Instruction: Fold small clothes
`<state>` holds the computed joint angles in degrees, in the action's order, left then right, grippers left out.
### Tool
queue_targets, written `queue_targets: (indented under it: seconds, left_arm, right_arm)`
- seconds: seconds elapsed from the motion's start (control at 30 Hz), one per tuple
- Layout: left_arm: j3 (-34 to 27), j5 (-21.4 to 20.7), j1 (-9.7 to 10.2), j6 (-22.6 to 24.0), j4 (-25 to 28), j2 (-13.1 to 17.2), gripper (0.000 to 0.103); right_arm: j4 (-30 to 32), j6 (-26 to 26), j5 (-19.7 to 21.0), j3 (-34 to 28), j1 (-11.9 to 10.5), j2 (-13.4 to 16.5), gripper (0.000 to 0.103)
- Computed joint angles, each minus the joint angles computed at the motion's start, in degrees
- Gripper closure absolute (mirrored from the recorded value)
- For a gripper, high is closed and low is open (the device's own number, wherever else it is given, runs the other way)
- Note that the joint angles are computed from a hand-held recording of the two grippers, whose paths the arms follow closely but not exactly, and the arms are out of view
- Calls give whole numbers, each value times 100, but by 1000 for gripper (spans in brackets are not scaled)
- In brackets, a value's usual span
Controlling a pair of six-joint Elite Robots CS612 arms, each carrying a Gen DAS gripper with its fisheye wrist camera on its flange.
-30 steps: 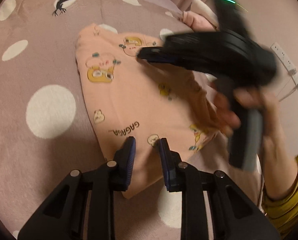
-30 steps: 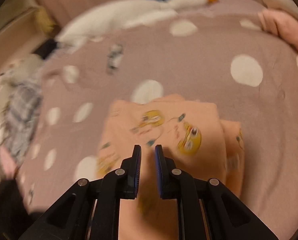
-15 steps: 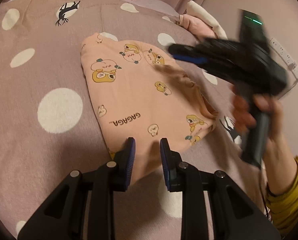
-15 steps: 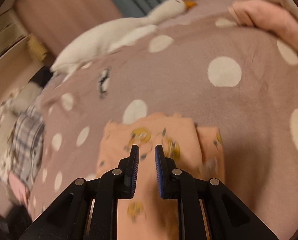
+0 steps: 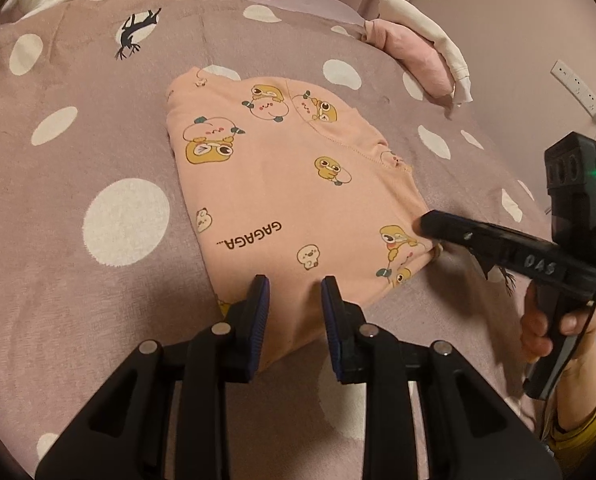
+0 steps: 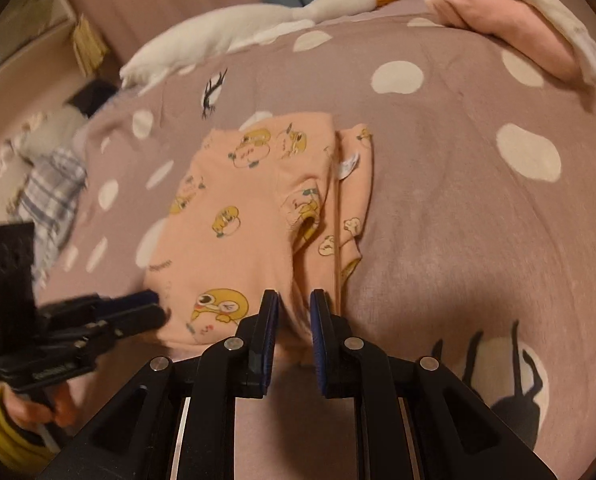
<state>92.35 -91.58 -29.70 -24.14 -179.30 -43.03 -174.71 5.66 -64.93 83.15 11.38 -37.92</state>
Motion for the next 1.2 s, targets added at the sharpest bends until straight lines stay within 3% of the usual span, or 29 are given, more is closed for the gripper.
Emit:
queue_targets:
  seconds: [0.03, 0.13, 0.2, 0.33, 0.43, 0.53, 0.63, 1.2]
  left_arm:
    - [18, 64, -11, 26, -13, -17, 73]
    - [85, 260, -34, 58, -73, -64, 62]
    - [107, 340, -29, 9, -140, -81, 50]
    - [105, 347, 21, -144, -200, -93, 41]
    - [26, -86, 135, -376, -163, -46, 34]
    - [-147, -944, 334, -940, -146, 109, 31]
    - [-245, -1390, 458, -1410, -264, 239, 31]
    - [-294, -1336, 488, -1510, -225, 256, 31]
  right_arm:
    - [-52, 48, 41, 26, -15, -13, 85]
    - [-224, 224, 102, 102, -53, -55, 60]
    - [-324, 409, 241, 109, -98, -50, 57]
    - [-272, 876, 557, 17, -188, 18, 47]
    - [-181, 1229, 957, -102, -272, 112, 40]
    - [-25, 1451, 1138, -251, -315, 197, 38]
    - [111, 1671, 1316, -383, -349, 284, 38]
    - [197, 1698, 1406, -460, -406, 328, 38]
